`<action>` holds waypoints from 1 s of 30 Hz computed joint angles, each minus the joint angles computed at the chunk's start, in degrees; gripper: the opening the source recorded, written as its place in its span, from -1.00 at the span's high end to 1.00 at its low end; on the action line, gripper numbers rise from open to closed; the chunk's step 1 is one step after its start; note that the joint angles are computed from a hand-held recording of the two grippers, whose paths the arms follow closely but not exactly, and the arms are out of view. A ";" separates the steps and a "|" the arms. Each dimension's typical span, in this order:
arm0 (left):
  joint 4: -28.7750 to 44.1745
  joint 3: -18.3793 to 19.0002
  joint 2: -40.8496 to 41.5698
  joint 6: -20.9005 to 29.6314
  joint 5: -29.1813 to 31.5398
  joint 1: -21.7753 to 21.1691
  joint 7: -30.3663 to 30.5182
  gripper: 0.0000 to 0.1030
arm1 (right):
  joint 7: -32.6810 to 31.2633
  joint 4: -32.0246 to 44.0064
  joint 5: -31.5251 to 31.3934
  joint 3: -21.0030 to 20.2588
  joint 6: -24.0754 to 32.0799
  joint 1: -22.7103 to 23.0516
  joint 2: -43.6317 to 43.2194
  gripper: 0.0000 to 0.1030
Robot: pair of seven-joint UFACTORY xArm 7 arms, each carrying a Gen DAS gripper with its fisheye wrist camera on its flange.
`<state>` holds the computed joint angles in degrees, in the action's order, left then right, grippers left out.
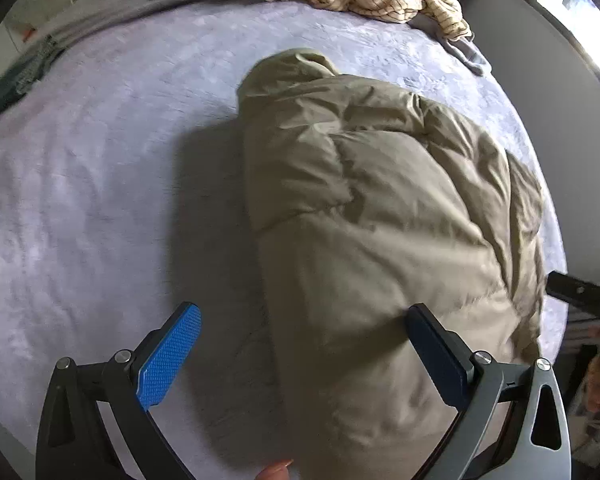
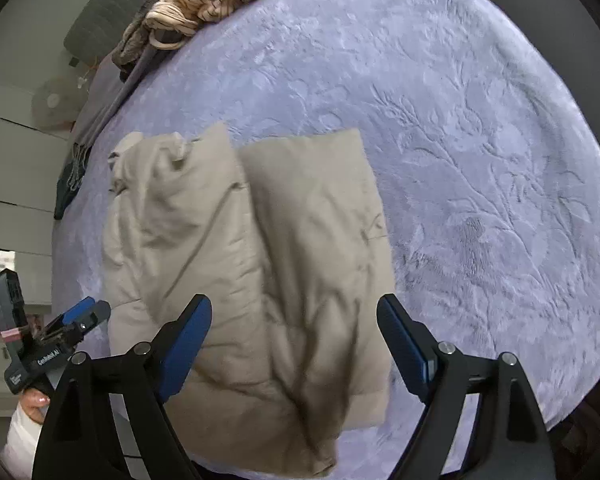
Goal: Fold large clothes
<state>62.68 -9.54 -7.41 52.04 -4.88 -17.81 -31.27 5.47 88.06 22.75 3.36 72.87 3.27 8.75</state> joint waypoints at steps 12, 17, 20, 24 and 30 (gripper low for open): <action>-3.48 3.88 4.90 -9.72 -30.04 1.82 16.55 -1.00 | -4.00 -1.48 18.21 -0.09 0.01 -7.86 9.09 -0.70; -3.15 2.93 7.67 -12.00 -36.47 2.71 18.56 -1.00 | -8.10 -5.23 36.04 2.83 -0.58 -11.92 11.17 -0.86; -2.06 2.44 8.76 -11.52 -35.86 3.07 18.65 -1.00 | -13.30 -6.72 46.53 3.90 0.80 -13.60 11.01 -1.00; -0.55 2.00 10.12 -10.93 -35.87 3.45 18.60 -1.00 | -15.34 0.01 41.15 2.51 5.63 -11.20 13.35 -1.00; 2.54 1.46 13.29 -9.54 -36.24 4.36 20.94 -1.00 | -12.70 15.63 22.26 4.63 12.35 -6.67 22.56 -1.00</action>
